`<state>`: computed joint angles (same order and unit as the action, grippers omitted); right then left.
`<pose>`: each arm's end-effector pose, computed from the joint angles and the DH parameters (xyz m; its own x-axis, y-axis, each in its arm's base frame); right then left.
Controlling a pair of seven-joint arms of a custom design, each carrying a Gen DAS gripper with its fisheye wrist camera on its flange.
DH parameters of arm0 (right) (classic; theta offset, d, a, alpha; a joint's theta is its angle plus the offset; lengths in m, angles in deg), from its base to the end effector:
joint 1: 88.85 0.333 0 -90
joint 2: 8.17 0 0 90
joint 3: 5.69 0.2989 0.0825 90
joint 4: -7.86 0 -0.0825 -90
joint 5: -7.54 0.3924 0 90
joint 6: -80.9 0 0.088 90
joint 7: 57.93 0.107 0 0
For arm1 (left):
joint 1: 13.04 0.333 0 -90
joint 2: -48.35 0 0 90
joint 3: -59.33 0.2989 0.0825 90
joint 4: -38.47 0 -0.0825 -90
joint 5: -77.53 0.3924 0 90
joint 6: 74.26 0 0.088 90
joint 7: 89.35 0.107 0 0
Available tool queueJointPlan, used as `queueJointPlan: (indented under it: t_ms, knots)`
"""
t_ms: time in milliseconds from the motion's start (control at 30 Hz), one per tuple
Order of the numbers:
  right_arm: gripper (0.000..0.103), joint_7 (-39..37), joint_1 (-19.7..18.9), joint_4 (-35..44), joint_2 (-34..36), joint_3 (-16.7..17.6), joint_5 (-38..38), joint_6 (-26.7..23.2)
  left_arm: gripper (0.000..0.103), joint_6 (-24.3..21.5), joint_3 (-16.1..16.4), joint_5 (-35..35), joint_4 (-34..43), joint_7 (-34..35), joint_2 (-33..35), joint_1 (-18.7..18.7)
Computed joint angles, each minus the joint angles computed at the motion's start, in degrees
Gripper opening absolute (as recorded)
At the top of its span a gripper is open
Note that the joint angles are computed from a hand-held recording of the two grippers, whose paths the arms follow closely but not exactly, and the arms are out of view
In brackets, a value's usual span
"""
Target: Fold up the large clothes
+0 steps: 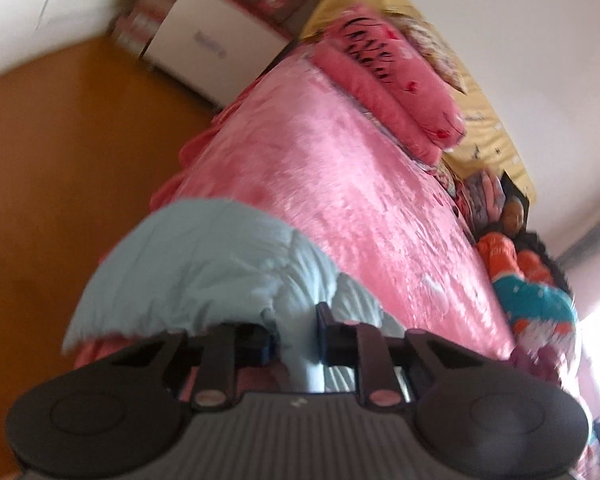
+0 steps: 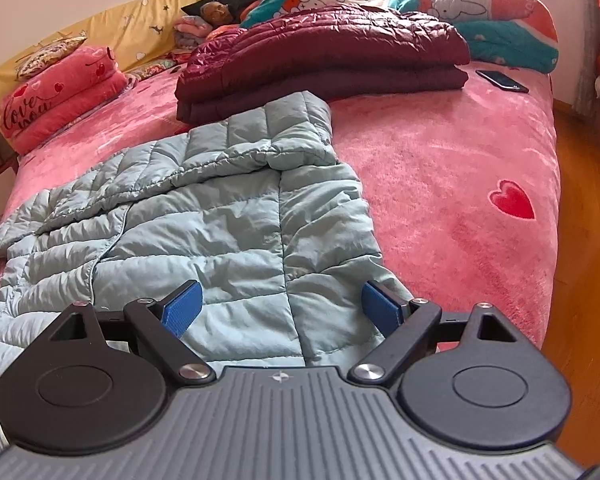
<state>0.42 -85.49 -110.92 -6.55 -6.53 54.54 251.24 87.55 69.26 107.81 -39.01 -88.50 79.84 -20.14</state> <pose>0.6002 -0.0239 0.4817 -0.0183 -0.9607 -0.2769 -0.6177 0.2286 -0.7525 0.7602 -0.0217 0.4964 0.5681 -0.5366 0.6239 -0.1493 -0.8128 -0.5631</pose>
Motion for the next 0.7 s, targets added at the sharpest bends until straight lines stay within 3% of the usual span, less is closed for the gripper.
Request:
queueJointPlan:
  t_ms: [233,700]
  knots:
    - [0.103,-0.8,-0.5,0.8,0.5,0.0,1.9,-1.1,0.013,-3.6,0.9,6.4,4.8,5.0,1.2,-2.0]
    - [0.103,-0.7,-1.0,1.2,0.5,-0.2,5.5,-3.1,0.013,-4.0,1.0,18.0,12.5,15.7,4.4,-5.7]
